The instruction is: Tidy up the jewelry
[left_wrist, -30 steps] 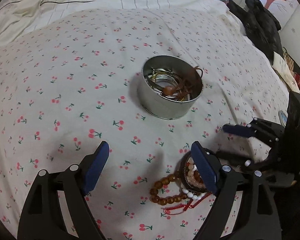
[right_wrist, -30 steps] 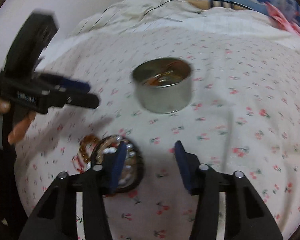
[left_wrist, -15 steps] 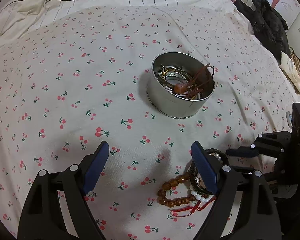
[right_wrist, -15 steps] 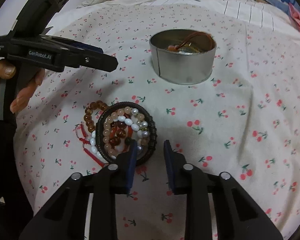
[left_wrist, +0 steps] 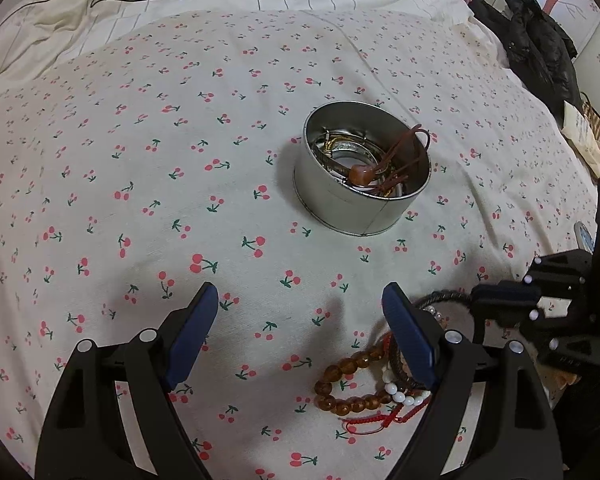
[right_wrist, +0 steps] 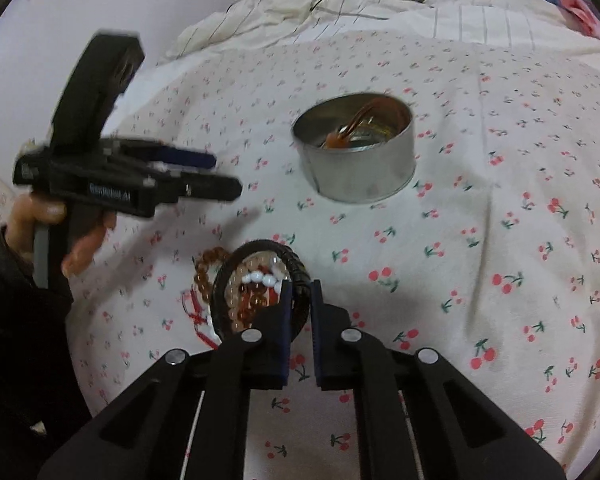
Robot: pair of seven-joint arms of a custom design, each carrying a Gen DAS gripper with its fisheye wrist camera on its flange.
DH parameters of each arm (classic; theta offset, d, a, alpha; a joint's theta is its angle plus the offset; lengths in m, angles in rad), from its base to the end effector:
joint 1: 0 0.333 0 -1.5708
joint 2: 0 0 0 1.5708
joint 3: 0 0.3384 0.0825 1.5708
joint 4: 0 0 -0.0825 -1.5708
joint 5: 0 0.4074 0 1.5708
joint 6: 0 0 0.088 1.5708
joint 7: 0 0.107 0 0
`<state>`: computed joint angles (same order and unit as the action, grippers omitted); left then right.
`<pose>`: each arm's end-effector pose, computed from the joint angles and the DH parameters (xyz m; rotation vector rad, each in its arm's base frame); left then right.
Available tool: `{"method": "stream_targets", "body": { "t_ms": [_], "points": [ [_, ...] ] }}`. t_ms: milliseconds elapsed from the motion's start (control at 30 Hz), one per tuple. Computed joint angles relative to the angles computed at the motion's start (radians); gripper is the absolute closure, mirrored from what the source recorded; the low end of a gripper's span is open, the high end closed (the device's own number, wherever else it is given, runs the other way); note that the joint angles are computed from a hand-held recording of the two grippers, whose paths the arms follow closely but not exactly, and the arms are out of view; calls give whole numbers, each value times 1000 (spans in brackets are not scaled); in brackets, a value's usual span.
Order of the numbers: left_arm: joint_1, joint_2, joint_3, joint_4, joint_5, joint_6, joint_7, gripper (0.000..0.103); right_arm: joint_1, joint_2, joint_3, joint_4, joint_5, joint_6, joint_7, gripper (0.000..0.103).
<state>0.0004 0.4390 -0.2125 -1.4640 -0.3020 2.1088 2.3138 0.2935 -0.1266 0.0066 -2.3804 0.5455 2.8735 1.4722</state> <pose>0.7242 -0.1426 0.4717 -1.1578 2.8431 -0.6524 0.5205 0.1304 0.4436 -1.6804 1.8269 -0.1894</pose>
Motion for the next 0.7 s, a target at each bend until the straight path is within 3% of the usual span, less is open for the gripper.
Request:
{"method": "stream_targets", "body": {
  "t_ms": [200, 367, 500, 567, 700],
  "points": [
    [-3, -3, -3, -7, 8, -19, 20, 23, -20, -38, -18, -28, -9, 25, 47, 94],
    [-11, -25, -16, -52, 6, -35, 79, 22, -142, -36, 44, -36, -322, -13, 352, 94],
    [-39, -70, -21, -142, 30, 0, 147, 22, -158, -14, 42, -16, -463, -83, 457, 94],
    [-48, -94, -22, -186, 32, 36, 182, 22, -146, -8, 29, -11, -463, -90, 465, 93],
    [-59, -110, -18, -220, 25, 72, 211, 23, -146, 10, 33, 1, -540, -102, 523, 82]
  ]
}}
